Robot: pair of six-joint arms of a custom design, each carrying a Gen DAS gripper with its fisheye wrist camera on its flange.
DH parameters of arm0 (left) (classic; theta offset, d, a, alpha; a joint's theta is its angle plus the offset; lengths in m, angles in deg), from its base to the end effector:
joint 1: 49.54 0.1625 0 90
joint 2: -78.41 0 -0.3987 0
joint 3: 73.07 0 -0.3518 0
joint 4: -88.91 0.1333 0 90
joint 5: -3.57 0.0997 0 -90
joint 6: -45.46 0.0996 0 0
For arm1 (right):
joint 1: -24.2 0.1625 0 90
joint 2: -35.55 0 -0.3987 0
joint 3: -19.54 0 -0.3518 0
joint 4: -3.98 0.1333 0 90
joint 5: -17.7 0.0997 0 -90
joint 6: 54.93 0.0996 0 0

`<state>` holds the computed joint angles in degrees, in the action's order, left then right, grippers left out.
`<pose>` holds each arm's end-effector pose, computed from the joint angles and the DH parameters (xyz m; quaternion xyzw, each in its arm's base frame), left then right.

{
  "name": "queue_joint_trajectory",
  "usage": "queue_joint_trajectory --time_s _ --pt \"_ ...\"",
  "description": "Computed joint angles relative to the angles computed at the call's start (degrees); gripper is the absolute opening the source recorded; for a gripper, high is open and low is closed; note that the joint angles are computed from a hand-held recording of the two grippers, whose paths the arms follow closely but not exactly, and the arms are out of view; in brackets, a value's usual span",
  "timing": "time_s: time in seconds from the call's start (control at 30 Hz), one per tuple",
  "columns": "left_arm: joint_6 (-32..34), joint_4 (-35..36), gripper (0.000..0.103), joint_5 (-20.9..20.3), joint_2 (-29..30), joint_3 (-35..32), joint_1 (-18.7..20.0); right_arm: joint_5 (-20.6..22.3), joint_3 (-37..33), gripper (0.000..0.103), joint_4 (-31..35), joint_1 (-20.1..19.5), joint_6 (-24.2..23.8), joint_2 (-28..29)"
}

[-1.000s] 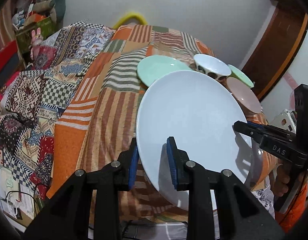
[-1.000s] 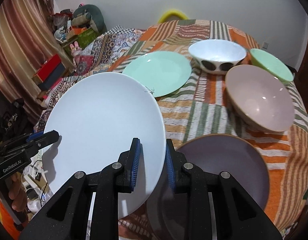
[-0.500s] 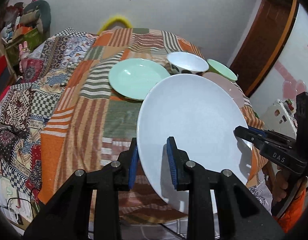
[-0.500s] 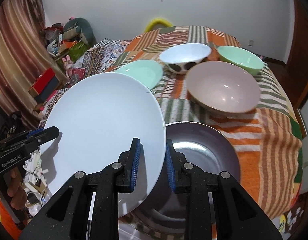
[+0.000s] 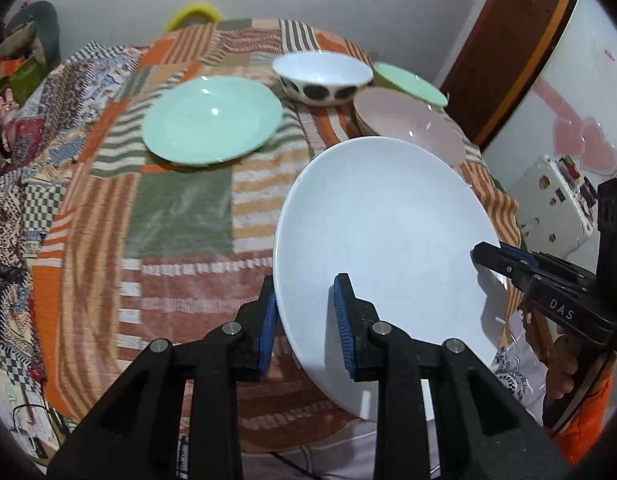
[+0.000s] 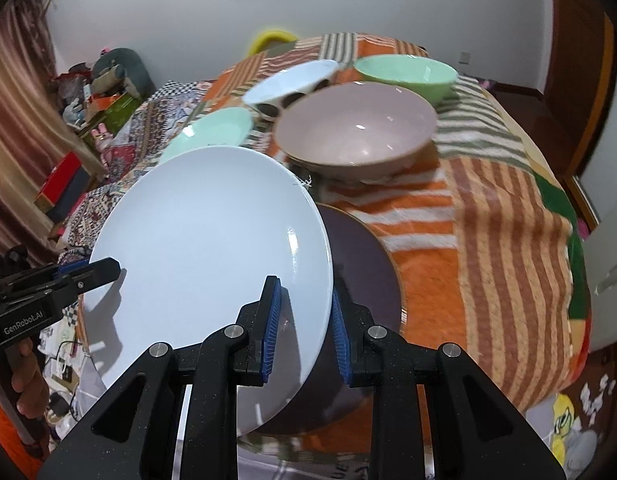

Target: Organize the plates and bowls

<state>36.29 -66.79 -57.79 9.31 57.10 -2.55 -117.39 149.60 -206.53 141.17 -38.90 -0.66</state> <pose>-0.1533 -0.4298 0.1480 0.2722 0.9291 -0.1438 0.2047 0.2458 -0.3447 0.0289 -0.0023 -0.9030 0.3349 0.2691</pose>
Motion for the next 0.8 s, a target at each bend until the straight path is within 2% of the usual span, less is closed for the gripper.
queue_joint_trajectory --time_s 0.33,0.53,0.8 --pt "-0.9 2.2 0.027 -1.5 6.1 -2.5 1.0 -0.7 3.9 0.023 -1.4 -1.9 3.0 -0.4" --pt "-0.9 2.2 0.028 -0.8 8.7 -3.7 1.7 0.6 4.7 0.023 -3.0 -3.6 2.5 -0.3" --pt "-1.4 2.2 0.028 -2.6 10.3 -5.5 4.1 1.4 4.2 0.023 -3.9 -4.6 1.2 0.0"
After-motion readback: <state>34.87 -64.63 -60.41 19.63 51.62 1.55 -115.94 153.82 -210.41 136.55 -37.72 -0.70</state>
